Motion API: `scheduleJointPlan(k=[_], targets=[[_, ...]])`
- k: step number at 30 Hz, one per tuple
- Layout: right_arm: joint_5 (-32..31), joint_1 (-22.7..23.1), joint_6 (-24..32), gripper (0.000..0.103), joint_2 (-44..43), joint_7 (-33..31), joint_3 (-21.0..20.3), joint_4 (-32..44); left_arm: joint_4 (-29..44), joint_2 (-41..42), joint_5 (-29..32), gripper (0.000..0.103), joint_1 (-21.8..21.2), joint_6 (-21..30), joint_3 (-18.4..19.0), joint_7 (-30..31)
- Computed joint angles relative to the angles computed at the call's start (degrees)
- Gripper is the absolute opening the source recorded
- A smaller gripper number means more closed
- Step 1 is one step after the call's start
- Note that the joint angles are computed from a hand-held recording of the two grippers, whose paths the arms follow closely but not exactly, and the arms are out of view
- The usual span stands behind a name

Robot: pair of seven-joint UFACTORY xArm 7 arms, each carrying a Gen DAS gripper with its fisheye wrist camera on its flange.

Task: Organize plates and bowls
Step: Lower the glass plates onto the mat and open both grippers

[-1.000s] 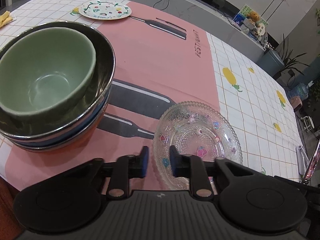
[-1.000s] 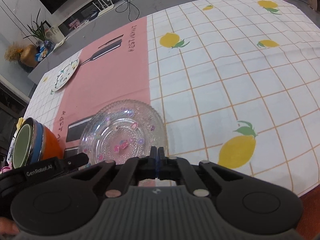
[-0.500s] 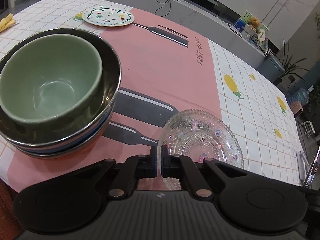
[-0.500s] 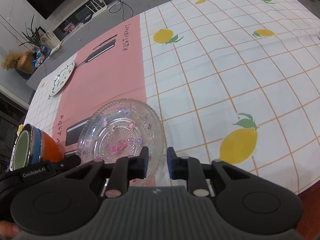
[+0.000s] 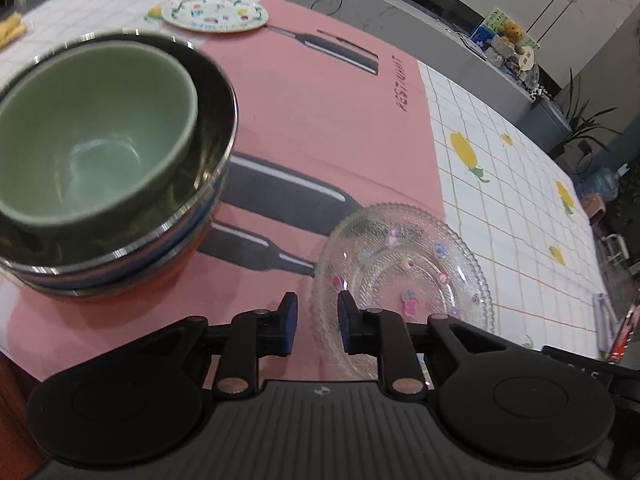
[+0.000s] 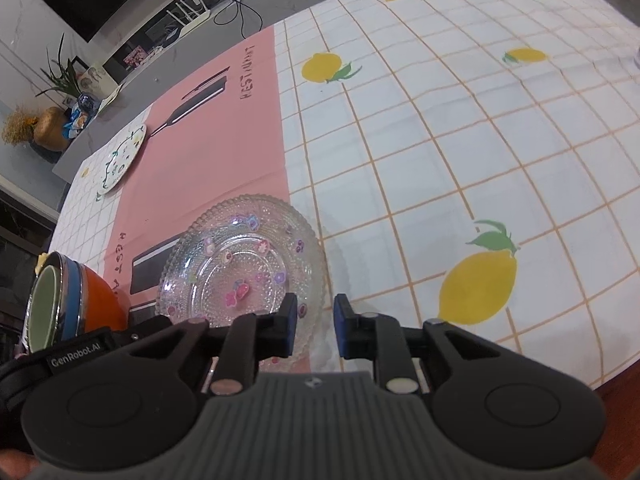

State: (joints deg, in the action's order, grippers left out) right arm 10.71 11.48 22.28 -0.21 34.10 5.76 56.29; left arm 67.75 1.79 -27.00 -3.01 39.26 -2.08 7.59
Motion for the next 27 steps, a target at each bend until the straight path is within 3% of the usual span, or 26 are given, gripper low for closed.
scheduleJointPlan(k=[4, 19, 22, 23, 24, 27], targets=[[5.51, 0.14, -0.5, 0.015, 0.28, -3.03, 0.09, -0.27, -0.22, -0.03, -0.19, 0.019, -0.19, -0.46, -0.23, 0.95], [-2.55, -0.49, 0.95, 0.01, 3.14, 1.83, -0.4, 3.73, 1.21, 1.51, 3.54, 0.014, -0.97, -2.76, -0.88, -0.49], [-2.98, -0.45, 0.71, 0.015, 2.75, 1.72, -0.31, 3.48, 0.56, 0.68, 7.41, 0.015, -1.39, -4.22, -0.89, -1.51], [-4.49, -0.34, 1.0, 0.021, 2.56, 2.63, -0.39, 3.55, 0.4, 0.37, 9.21, 0.015, -1.62, -4.85, -0.92, -2.11], [-6.0, -0.24, 1.26, 0.033, 2.29, 3.43, -0.45, 3.62, 0.42, -0.01, 9.94, 0.015, -1.7, -5.13, -0.93, -1.75], [-11.02, 0.05, 2.04, 0.035, 1.46, 5.39, -0.43, 4.3, 0.9, -1.46, 8.73, 0.016, -1.71, -5.49, -0.78, 1.94]])
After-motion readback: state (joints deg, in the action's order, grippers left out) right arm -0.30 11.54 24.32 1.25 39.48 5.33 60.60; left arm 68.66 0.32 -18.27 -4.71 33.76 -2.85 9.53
